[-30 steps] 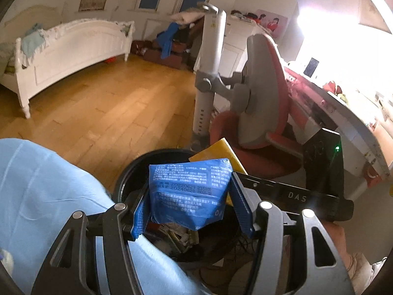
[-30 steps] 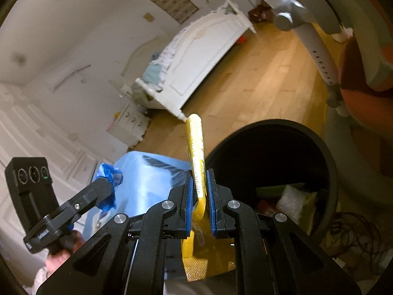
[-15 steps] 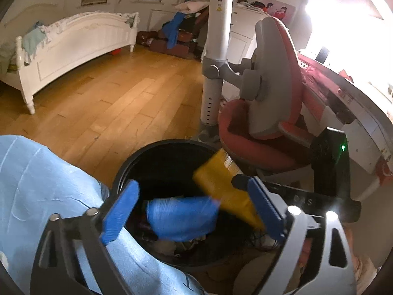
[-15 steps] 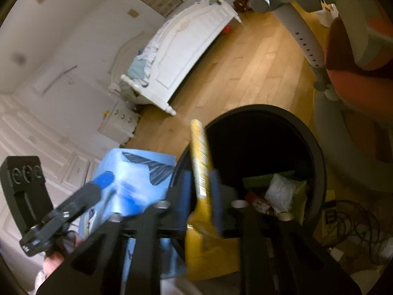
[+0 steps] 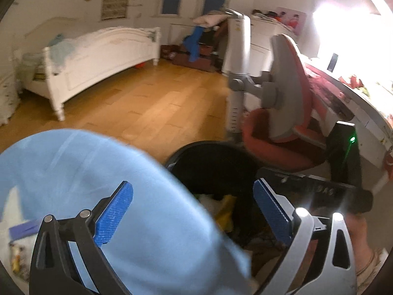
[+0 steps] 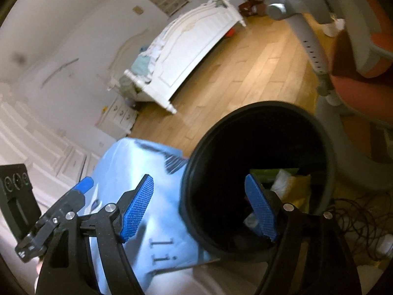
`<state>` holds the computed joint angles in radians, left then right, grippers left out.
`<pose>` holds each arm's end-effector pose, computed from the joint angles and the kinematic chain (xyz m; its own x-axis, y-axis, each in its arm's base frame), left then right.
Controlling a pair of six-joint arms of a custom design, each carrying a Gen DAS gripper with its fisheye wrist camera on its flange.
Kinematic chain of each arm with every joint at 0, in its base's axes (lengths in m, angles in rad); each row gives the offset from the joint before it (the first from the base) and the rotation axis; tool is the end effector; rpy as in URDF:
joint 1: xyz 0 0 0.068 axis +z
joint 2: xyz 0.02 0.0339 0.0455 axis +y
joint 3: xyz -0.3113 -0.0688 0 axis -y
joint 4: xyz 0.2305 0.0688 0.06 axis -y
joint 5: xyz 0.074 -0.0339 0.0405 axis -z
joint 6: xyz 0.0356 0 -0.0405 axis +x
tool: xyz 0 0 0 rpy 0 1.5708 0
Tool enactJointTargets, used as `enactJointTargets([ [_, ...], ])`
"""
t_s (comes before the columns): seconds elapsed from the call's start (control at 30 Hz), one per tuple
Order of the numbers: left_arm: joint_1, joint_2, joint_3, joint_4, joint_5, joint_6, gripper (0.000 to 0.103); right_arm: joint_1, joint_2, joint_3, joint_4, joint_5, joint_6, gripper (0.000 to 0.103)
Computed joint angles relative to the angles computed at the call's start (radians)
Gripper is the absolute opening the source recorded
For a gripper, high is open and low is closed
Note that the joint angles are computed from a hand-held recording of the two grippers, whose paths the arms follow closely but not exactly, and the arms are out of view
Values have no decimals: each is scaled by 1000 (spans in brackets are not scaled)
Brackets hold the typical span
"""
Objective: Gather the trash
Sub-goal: 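Grasp the battery card with left tool while right tool grasps blue strip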
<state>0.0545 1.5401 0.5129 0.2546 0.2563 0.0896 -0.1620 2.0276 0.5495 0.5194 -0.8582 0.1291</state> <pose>0.2588 0.0051 0.1827 -0.6827 0.0494 -0.7291 0.1904 0.9753 -0.1122 0.2948 -0.0209 0.0893 -0.8427 0.2230 -0.4901 -0.2169 0.6924 0.6881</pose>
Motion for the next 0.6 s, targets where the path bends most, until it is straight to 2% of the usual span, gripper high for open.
enactJointTargets([
  [0.13,210,-73,-53,-56,-2,73,98,124,-67,-35,23,45,31,79],
  [0.2,371,-73,-58,-89,47,126,98,205,-112,-47,26,82,41,79],
  [0.3,558,-48,-63,-95,61,207,98,314,-169,-43,2,129,49,79],
  [0.43,712,38,-21,-111,38,315,98,478,-228,-5,-53,209,47,79],
  [0.6,764,138,50,-149,37,393,98,684,-245,122,-186,316,-2,79],
])
